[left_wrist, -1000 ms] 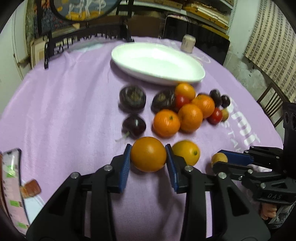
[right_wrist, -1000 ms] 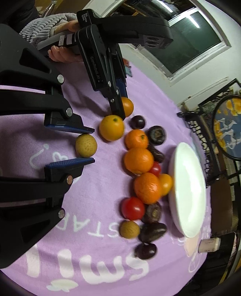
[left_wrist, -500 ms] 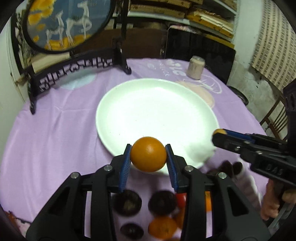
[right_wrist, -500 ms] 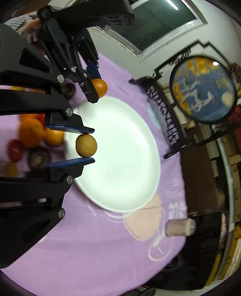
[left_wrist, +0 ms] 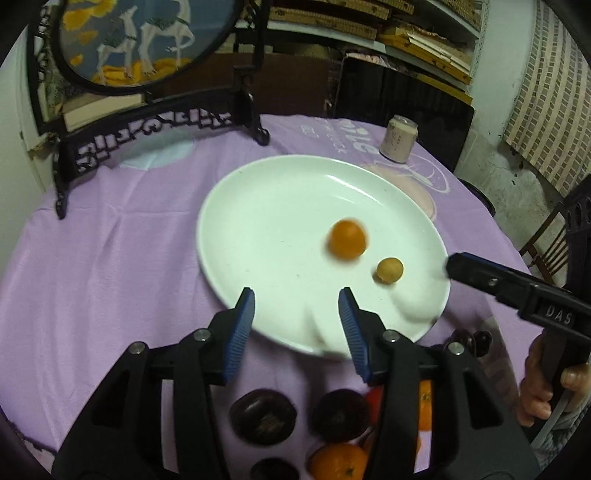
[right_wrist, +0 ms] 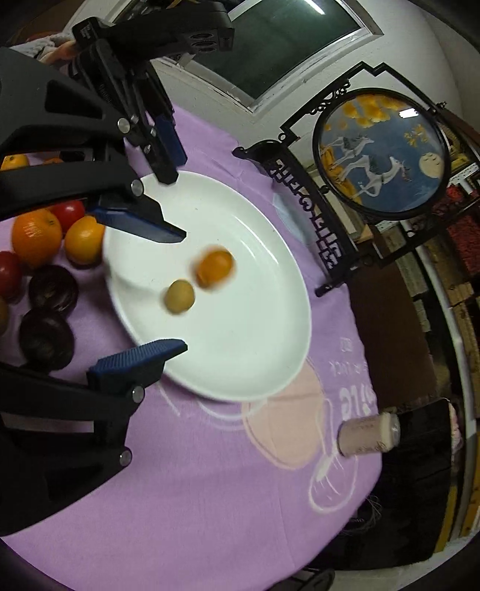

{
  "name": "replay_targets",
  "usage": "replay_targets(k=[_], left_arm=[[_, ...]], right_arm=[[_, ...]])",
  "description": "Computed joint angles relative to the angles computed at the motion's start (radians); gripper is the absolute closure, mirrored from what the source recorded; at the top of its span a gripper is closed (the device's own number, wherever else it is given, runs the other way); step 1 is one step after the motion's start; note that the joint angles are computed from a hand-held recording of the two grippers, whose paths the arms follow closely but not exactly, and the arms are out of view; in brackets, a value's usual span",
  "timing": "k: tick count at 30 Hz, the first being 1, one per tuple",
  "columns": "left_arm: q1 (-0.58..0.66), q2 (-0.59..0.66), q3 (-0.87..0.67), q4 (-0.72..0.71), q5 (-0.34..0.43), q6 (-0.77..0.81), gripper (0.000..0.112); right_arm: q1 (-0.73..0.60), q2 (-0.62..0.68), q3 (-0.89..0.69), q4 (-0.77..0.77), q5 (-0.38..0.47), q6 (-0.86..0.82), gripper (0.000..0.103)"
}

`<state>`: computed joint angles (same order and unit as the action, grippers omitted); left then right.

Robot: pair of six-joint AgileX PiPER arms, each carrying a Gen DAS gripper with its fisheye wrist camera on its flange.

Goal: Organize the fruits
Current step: 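Carry both fruits over the white plate and open both grippers to drop them, then move both grippers back toward the dark fruits beside the plate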

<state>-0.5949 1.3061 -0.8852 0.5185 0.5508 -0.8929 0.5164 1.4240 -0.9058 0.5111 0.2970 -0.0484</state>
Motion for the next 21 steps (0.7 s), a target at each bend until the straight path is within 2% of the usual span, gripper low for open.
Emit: replay_targets(k=[3,5,7,10,12,16,21], left_arm=[[-0.008,-0.068,0.042,0.039,0.019,-0.061,0.062],[-0.026,-0.110,0.072,0.072,0.036,-0.111,0.056],[-0.066,-0.158,0.112,0.132,0.070,-0.189,0.049],[-0.134,-0.206,0.169,0.191,0.127,-0.278,0.048],[-0.166,-0.231,0.204,0.187,0.152,-0.300,0.048],[-0.214,-0.262,0.241,0.208,0.189,-0.357,0.048],[-0.261,-0.225,0.232,0.232,0.211,-0.382,0.044]], right_arm=[[0.007,-0.069,0.057,-0.065,-0.031,0.075,0.047],[0.009,-0.111,0.096,-0.088,-0.049,0.109,0.044],[0.022,-0.152,0.148,-0.176,-0.072,0.210,0.043],[0.035,-0.187,0.202,-0.318,-0.077,0.366,0.043],[0.027,-0.217,0.233,-0.304,-0.083,0.375,0.043],[0.026,-0.285,0.293,-0.387,-0.106,0.495,0.043],[0.032,-0.327,0.335,-0.424,-0.109,0.567,0.043]])
